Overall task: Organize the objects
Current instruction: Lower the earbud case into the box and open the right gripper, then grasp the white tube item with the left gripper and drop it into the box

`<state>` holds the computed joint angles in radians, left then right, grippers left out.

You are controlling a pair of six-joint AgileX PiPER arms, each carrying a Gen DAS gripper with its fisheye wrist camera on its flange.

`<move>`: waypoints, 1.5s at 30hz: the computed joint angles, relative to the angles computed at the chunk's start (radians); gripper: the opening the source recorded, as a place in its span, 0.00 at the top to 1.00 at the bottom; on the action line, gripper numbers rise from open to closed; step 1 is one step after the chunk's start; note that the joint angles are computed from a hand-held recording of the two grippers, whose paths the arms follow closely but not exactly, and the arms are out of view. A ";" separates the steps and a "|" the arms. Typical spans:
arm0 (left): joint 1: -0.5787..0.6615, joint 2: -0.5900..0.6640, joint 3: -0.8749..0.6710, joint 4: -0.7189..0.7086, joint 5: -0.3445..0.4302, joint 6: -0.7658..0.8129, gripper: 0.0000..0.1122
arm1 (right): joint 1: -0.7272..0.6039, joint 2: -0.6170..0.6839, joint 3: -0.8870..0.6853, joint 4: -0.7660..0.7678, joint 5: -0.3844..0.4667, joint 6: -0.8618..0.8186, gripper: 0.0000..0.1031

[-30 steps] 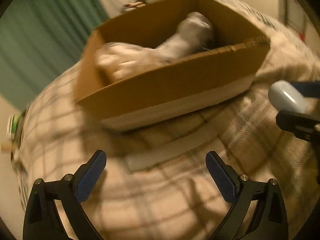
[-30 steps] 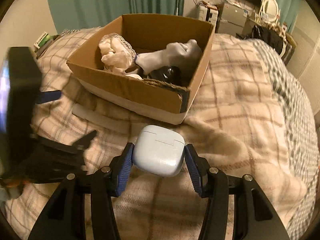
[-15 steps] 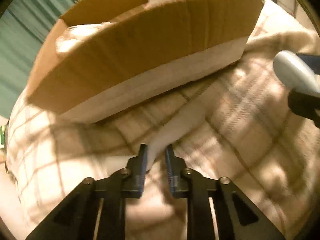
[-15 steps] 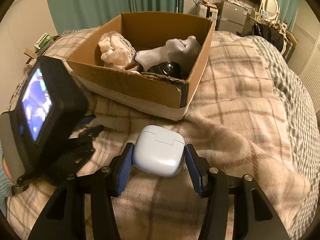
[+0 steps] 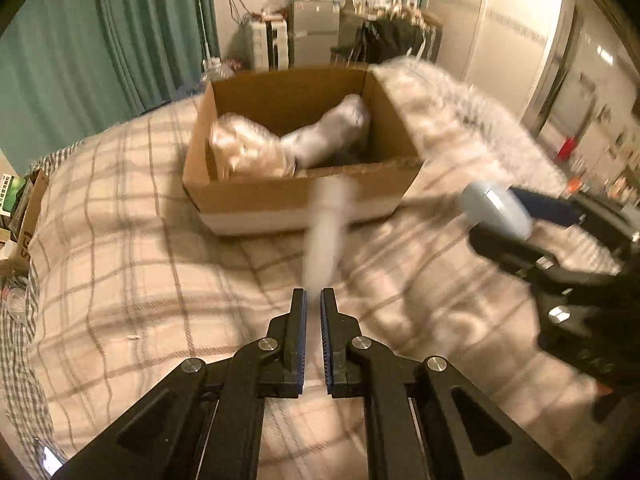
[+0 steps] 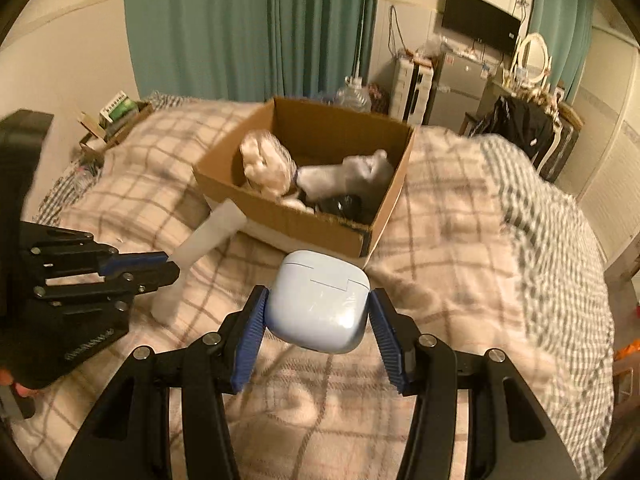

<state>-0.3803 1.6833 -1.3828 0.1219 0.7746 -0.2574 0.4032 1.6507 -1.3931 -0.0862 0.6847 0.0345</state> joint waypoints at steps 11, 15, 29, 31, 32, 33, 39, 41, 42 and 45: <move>-0.004 0.037 -0.318 0.039 0.103 -0.022 0.97 | 0.019 0.013 -0.194 -0.046 0.045 -0.017 0.51; 0.017 0.141 -0.517 0.041 0.160 -0.002 0.97 | -0.005 0.095 -0.333 -0.013 0.067 -0.071 0.51; 0.116 0.514 -0.815 0.049 0.185 0.020 0.96 | -0.062 0.686 -1.138 0.019 0.361 -0.151 0.51; 0.124 0.523 -0.778 0.051 0.150 0.029 0.95 | -0.072 0.688 -1.096 0.028 0.302 -0.134 0.49; 0.127 0.523 -0.760 0.047 0.138 0.041 0.94 | -0.078 0.664 -1.033 0.037 0.254 -0.127 0.37; 0.129 0.519 -0.739 0.046 0.130 0.047 0.93 | -0.085 0.638 -0.973 0.053 0.204 -0.126 0.30; 0.105 0.360 -0.462 0.152 0.009 -0.045 0.35 | -0.101 0.434 -0.648 0.026 0.031 -0.109 0.27; 0.092 0.285 -0.346 0.198 -0.055 -0.090 0.32 | -0.098 0.369 -0.572 0.000 0.020 -0.090 0.26; 0.084 0.252 -0.295 0.215 -0.071 -0.107 0.32 | -0.096 0.333 -0.529 -0.018 0.016 -0.075 0.26; 0.060 0.173 -0.158 0.260 -0.115 -0.167 0.32 | -0.091 0.225 -0.385 -0.062 -0.007 -0.016 0.26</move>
